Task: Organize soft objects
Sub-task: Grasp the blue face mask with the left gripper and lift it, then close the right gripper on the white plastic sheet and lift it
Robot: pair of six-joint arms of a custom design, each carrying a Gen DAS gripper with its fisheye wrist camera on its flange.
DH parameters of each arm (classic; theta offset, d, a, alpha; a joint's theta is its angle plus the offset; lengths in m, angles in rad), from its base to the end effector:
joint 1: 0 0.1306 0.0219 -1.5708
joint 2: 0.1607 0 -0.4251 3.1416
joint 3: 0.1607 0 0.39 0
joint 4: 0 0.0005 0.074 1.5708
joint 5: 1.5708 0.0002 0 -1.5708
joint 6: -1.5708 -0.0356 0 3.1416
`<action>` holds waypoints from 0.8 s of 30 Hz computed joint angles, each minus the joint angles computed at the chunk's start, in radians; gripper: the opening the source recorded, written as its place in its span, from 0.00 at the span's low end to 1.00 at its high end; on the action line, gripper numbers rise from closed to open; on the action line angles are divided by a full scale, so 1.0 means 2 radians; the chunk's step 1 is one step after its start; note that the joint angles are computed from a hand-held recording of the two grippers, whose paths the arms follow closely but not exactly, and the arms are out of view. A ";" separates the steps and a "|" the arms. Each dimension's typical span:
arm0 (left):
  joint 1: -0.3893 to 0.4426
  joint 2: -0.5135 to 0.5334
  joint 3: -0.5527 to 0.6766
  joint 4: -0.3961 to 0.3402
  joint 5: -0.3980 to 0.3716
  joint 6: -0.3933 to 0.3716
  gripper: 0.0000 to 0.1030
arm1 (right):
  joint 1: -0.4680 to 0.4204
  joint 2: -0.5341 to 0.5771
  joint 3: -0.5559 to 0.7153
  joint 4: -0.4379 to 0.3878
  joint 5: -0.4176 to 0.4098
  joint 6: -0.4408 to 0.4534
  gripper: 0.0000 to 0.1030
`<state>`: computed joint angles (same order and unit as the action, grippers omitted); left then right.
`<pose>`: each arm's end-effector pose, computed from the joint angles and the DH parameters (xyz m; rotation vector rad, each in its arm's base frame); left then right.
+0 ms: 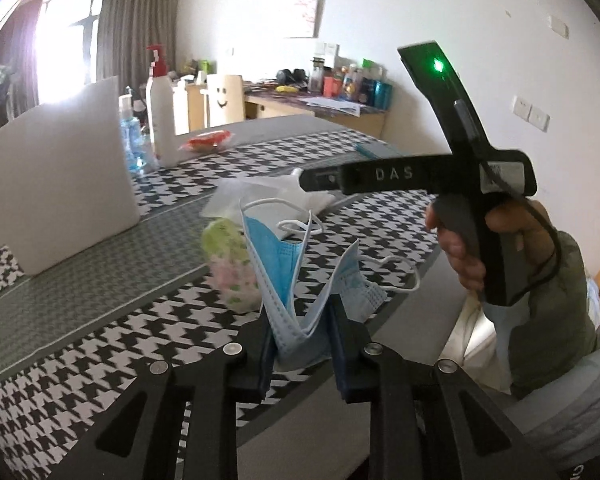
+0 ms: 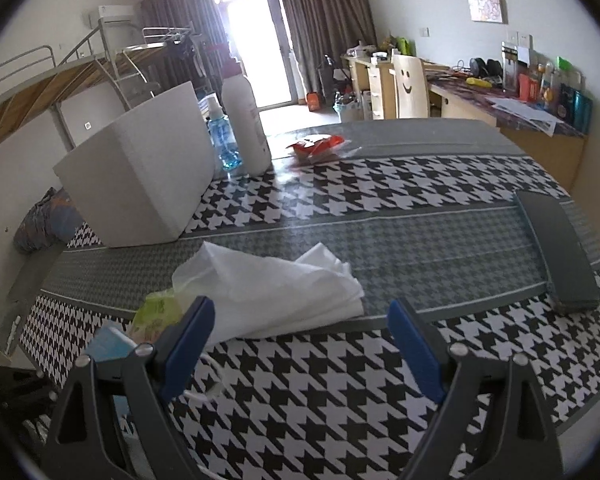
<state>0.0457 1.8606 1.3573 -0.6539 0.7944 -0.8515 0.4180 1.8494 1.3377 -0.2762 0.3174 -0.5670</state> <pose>0.5888 0.0010 0.2345 1.1140 2.0851 -0.6759 0.5701 0.2405 0.2478 0.3238 2.2902 0.1249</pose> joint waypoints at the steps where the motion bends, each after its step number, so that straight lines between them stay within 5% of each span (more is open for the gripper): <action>1: 0.002 0.001 0.002 0.001 -0.001 0.004 0.25 | -0.001 0.003 0.004 -0.004 -0.005 0.003 0.80; 14: 0.015 0.001 0.007 -0.001 0.001 0.016 0.25 | -0.008 0.049 0.072 -0.074 -0.026 0.013 0.70; 22: 0.020 0.004 0.013 -0.010 0.006 0.017 0.25 | -0.008 0.067 0.095 -0.123 -0.011 0.014 0.30; 24: 0.020 0.005 0.015 -0.011 0.007 0.019 0.25 | -0.009 0.063 0.088 -0.119 -0.013 0.011 0.11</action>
